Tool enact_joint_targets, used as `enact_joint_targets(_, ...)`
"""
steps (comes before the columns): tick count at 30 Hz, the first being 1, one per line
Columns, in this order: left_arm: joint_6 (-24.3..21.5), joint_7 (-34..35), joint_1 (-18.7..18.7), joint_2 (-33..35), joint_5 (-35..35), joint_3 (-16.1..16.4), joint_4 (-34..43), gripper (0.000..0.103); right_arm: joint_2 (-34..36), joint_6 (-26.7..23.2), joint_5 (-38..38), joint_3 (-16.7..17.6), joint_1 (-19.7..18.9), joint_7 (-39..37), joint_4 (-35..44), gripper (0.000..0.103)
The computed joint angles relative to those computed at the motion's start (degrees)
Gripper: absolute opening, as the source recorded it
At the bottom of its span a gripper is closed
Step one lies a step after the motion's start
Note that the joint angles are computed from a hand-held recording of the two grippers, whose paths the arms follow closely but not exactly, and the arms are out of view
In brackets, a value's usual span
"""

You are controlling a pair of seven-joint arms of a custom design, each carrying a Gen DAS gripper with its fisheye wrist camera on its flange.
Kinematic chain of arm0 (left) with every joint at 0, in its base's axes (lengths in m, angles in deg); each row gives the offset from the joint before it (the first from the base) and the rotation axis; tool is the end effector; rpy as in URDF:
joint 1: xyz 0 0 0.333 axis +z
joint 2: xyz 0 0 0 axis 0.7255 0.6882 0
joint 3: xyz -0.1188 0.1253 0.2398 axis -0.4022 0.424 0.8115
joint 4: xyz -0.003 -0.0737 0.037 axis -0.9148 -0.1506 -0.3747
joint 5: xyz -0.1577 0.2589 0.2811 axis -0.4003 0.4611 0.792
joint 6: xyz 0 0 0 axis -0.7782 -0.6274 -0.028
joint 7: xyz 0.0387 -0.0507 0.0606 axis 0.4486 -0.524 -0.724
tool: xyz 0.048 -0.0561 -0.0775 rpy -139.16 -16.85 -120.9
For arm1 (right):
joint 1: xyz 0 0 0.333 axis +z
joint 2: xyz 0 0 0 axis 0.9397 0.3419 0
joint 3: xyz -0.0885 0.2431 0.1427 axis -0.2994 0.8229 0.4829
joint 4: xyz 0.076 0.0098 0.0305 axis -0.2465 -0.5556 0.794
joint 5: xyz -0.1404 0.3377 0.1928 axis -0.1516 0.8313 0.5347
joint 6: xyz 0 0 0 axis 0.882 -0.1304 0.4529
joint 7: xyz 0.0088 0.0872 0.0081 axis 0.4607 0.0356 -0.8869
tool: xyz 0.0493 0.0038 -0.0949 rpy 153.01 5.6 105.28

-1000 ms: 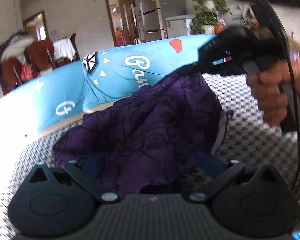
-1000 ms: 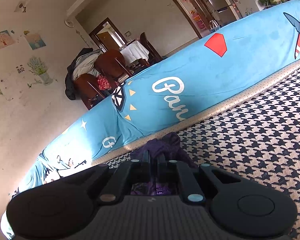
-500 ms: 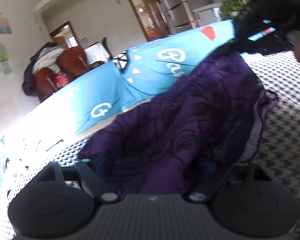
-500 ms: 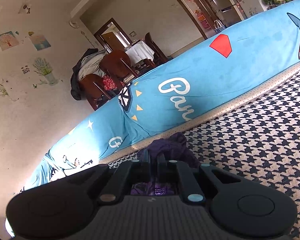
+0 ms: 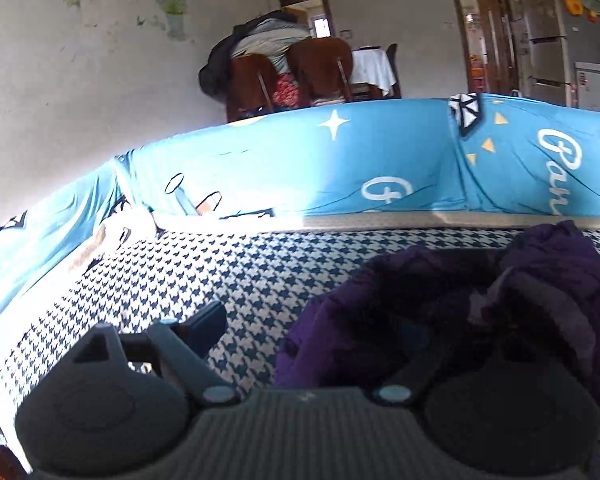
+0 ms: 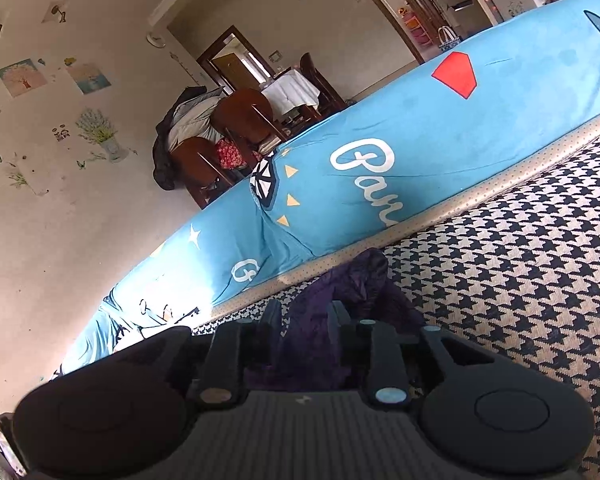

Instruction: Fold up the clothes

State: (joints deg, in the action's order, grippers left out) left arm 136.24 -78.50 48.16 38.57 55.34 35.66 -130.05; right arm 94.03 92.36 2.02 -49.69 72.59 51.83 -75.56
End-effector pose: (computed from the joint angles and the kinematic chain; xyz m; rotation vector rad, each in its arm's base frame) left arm 0.5634 -0.0291 0.3341 -1.8486 1.0544 -0.3669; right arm 0.7305 0.1707 0.3722 -1.5221 1.2640 0.0185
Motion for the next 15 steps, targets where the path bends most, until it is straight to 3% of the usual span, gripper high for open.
enact_joint_targets(5, -1.33, -0.08, 1.25, -1.15, -2.69, 0.79, -1.69, 0.099, 1.2, 1.57, -4.4, -0.86, 1.5, 3.52, 0.78, 0.036)
enact_joint_targets(11, 5.91, 2.36, 3.98, -1.1, -7.74, 2.1, -2.47, 0.103, 4.09, 3.54, -14.15, -1.7, 4.03, 10.33, 2.93, 0.049)
enact_joint_targets(13, 7.41, 2.48, 4.42, -0.94, -8.01, 2.23, -2.61, 0.103, 5.48, 3.72, -17.84, -1.79, 4.77, 13.04, 4.06, 0.057)
enact_joint_targets(15, 8.24, 2.63, 4.72, -0.87, -8.14, 2.33, -2.72, 0.103, 6.77, 3.45, -20.82, -1.43, 5.05, 15.2, 5.14, 0.058)
